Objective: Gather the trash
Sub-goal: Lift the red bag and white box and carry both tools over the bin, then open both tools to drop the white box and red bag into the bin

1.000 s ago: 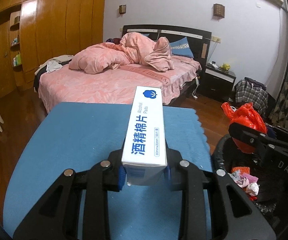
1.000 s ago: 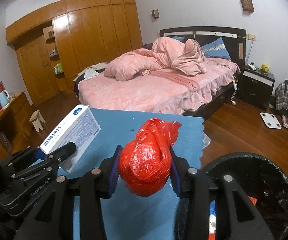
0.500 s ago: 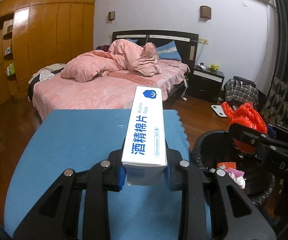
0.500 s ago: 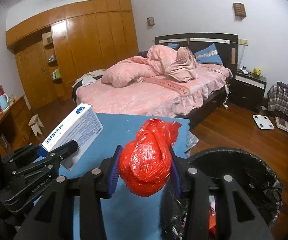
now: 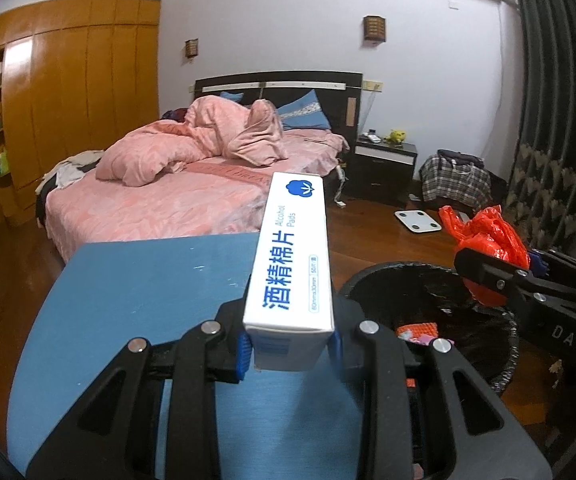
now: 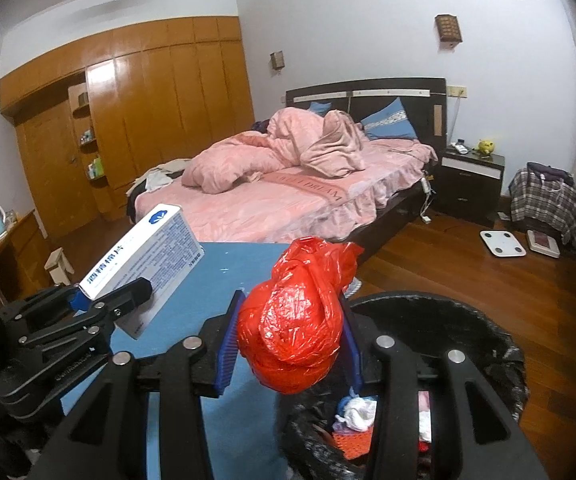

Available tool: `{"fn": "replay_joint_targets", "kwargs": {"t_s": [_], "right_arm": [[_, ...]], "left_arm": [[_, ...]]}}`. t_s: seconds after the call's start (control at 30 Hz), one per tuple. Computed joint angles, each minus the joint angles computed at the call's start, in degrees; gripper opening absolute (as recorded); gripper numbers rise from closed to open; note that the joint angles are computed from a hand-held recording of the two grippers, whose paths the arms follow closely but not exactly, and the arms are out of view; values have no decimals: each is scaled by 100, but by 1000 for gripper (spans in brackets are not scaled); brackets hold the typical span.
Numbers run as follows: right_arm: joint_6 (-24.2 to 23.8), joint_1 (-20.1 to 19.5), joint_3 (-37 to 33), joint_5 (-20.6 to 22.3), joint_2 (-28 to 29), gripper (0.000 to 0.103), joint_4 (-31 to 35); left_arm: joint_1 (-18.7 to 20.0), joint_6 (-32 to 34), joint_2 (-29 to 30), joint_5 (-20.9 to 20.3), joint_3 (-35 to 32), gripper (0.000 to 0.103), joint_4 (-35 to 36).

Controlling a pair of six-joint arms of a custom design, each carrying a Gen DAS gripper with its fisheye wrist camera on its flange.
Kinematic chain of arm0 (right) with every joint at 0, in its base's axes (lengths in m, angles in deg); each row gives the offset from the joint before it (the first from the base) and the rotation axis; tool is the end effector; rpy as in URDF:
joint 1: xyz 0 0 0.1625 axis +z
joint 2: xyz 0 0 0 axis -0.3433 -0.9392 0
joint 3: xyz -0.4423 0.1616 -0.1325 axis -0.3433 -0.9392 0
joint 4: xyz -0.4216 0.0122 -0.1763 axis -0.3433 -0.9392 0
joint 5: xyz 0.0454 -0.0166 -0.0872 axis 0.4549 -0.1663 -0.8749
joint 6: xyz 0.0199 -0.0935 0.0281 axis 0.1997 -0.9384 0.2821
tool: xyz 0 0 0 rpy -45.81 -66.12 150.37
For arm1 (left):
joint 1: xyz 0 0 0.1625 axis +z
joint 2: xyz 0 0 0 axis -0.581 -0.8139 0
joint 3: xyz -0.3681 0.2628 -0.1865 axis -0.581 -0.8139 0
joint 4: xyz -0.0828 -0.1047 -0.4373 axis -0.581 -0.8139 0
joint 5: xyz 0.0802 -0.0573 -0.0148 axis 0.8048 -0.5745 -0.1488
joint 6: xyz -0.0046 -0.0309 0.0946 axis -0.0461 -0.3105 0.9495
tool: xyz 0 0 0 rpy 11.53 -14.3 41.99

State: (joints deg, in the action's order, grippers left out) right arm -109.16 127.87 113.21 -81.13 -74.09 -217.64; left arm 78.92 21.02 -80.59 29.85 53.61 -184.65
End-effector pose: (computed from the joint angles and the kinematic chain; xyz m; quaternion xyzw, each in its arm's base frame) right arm 0.2624 -0.5281 0.2306 0.2066 -0.8268 0.4680 0.2341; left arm -0.2826 -0.5495 0.2029 0.3000 0.8216 -0.4129 0.2541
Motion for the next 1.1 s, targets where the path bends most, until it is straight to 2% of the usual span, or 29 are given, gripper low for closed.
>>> {"fn": "replay_joint_targets", "kwargs": {"t_s": [0.6, 1.1], "right_arm": [[-173, -344, 325, -113, -569, 43, -318], [-196, -768, 289, -250, -811, 43, -191]], "left_arm": [[-256, 215, 509, -588, -268, 29, 165], [-136, 348, 1090, -1067, -781, 29, 363]]}}
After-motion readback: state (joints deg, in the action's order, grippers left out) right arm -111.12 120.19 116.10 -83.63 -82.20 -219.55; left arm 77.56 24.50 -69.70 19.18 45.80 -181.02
